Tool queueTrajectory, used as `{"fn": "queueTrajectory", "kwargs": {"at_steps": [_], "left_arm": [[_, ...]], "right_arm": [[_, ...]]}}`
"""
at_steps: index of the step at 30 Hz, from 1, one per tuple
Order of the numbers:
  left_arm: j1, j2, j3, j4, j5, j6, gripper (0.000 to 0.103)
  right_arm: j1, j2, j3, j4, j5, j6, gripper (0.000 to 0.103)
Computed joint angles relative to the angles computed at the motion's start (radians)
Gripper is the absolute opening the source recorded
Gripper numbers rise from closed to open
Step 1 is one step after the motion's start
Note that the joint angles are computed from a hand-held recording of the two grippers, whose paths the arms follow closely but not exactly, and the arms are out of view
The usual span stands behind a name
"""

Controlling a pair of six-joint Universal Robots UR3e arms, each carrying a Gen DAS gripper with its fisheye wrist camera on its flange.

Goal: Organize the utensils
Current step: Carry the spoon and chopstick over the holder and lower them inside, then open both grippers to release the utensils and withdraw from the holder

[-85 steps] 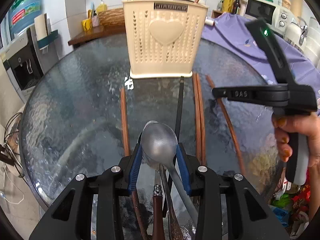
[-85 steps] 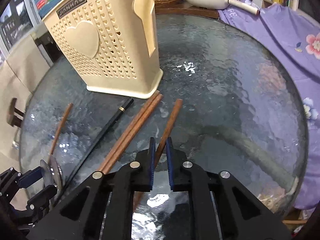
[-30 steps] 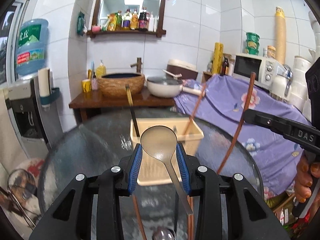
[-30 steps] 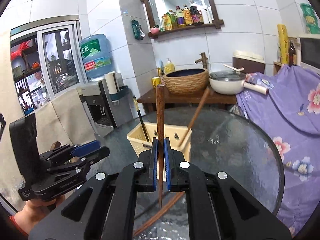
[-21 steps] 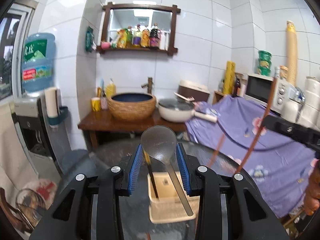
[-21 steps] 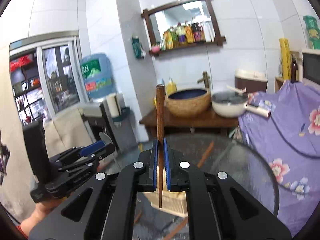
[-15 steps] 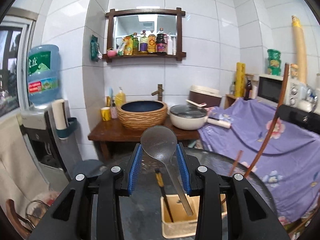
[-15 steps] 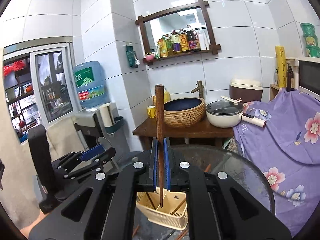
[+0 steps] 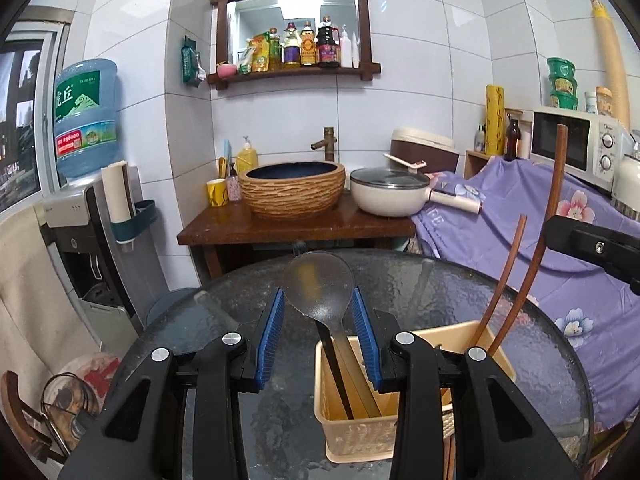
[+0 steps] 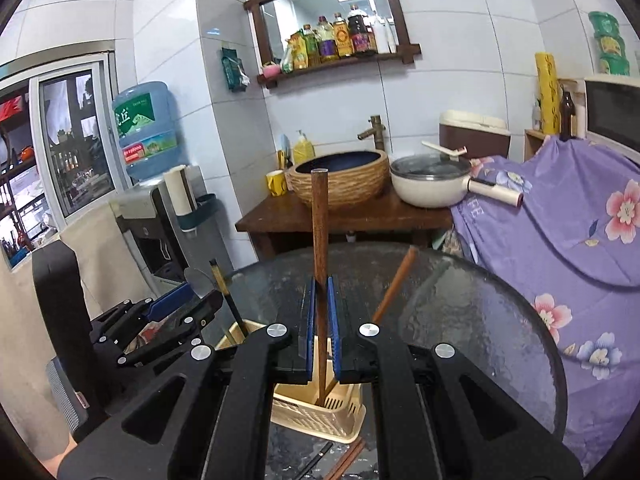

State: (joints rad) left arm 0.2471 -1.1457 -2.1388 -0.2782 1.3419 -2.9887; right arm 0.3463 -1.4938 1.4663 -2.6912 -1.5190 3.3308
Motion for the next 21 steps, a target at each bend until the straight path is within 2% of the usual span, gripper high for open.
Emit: {"fn": "queueTrajectory", "kwargs": {"at_steps": [10, 21], "left_arm": [[-0.068, -0.056, -0.089, 0.099, 0.070, 0.025, 0.034], [-0.082, -0.071, -0.134, 0.141, 0.084, 0.032, 0.035]], "right_arm": [[-0.033, -0.007, 0.121, -0.054, 0.055, 0.028, 0.007], [-0.053, -0.011, 0.157, -0.080, 0.054, 0.032, 0.007]]}}
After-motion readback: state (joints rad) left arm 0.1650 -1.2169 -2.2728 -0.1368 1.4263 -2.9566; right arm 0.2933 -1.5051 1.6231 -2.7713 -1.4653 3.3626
